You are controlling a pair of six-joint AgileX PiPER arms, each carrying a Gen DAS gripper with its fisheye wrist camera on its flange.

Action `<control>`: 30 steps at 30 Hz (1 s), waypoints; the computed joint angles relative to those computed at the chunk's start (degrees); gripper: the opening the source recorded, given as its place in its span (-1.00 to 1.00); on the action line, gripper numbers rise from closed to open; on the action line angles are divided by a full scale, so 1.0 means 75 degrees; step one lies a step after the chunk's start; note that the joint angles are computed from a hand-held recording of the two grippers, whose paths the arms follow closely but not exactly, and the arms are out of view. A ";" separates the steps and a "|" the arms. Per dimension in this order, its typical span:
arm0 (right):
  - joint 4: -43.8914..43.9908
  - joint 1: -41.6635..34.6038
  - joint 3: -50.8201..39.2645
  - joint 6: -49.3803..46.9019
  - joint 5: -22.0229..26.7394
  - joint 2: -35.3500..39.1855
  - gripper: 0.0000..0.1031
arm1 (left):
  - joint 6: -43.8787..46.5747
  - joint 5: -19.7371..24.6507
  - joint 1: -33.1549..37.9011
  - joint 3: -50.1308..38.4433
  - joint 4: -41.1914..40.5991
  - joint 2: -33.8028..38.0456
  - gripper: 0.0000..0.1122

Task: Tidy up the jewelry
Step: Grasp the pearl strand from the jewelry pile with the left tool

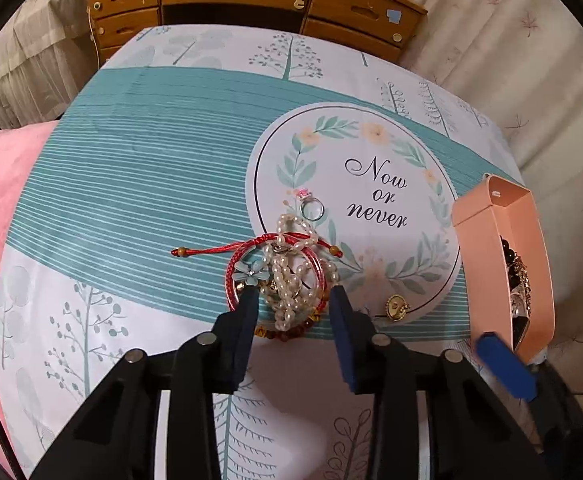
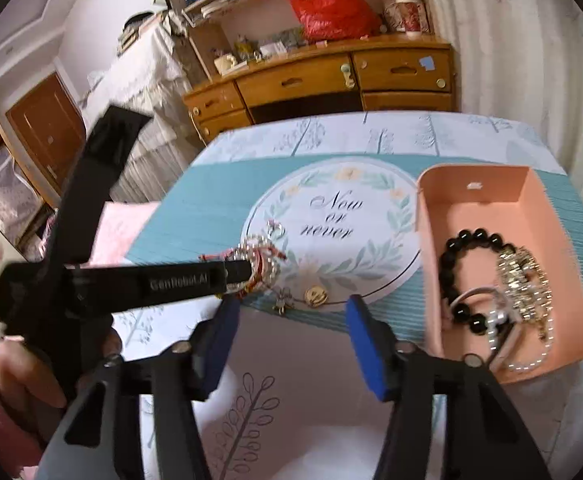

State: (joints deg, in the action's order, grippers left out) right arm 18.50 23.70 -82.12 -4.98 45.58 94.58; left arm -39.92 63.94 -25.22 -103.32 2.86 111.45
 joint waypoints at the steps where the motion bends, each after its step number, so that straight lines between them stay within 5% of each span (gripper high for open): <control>1: -0.0194 0.0126 0.0005 0.0149 -0.0069 0.0091 -0.06 | 0.0054 0.0067 0.0008 -0.0057 -0.0008 0.0076 -0.57; 8: -0.1083 0.0680 -0.0171 0.0787 -0.0309 0.0708 -0.25 | 0.0228 -0.0274 0.0196 0.0282 -0.0362 -0.0054 -0.91; 22: -0.2415 0.1301 -0.0483 0.1988 -0.0490 0.1248 -0.47 | 0.0685 -0.0922 0.0721 0.1160 -0.1046 -0.1315 -0.95; 24: -0.2648 0.1365 -0.0550 0.2343 -0.0466 0.1300 -0.64 | 0.1095 -0.0965 0.0905 0.1242 -0.1502 -0.1497 -0.95; 30: -0.4101 0.1774 -0.0619 0.3930 -0.0448 0.1321 -0.66 | 0.2886 -0.0503 0.1455 0.0979 -0.2936 -0.1484 -0.95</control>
